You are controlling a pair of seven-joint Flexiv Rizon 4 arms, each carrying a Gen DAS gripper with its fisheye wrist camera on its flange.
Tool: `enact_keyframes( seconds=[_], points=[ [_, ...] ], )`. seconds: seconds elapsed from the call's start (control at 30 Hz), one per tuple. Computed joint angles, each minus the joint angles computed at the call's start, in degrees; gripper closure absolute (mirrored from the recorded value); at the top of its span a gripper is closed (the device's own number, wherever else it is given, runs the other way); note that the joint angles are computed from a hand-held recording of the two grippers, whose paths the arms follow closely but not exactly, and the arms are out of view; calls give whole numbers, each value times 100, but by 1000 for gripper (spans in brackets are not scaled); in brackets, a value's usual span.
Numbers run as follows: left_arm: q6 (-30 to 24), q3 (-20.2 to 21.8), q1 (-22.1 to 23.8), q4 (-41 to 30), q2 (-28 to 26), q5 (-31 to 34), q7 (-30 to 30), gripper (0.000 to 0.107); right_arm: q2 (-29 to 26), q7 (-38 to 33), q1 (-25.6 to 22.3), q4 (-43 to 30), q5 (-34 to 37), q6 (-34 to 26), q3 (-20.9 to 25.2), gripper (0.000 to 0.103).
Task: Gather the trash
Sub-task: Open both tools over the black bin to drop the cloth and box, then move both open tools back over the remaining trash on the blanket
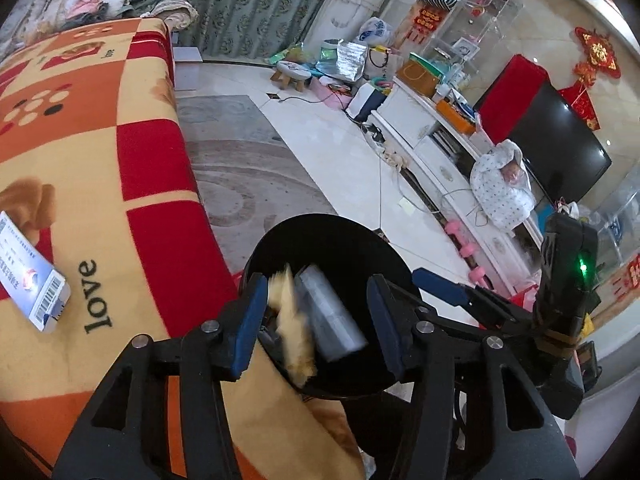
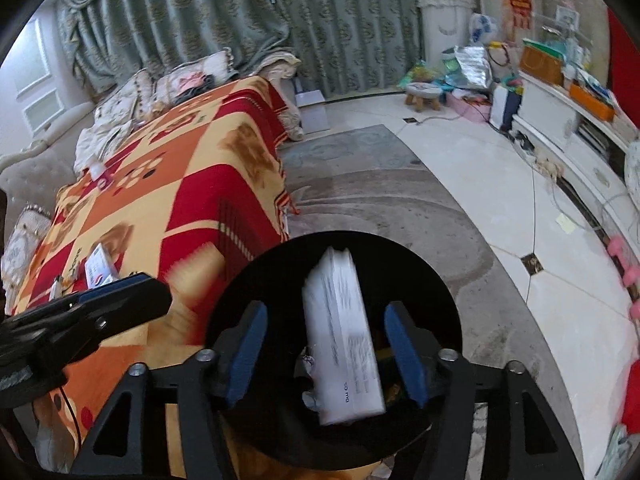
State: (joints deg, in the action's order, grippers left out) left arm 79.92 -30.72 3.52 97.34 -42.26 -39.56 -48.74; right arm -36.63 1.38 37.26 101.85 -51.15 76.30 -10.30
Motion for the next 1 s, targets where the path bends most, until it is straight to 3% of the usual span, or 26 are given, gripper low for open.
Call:
enact_keyframes(
  seconds=[0.2, 0.37, 0.7, 1.0],
  points=[
    [135, 737, -316, 195, 233, 267, -605, 56, -61, -150, -68, -8, 218, 72, 195, 42],
    [440, 1145, -323, 569, 479, 624, -1060, 57, -240, -511, 13, -269, 473, 79, 321, 42],
    [770, 1345, 164, 1196, 834, 1173, -1629, 56, -789, -1722, 146, -1277, 1273, -195, 777, 41],
    [950, 1575, 630, 1748, 1175, 1374, -2029, 56, -1610, -3253, 204, -2808, 2154, -876, 1440, 38]
  ],
)
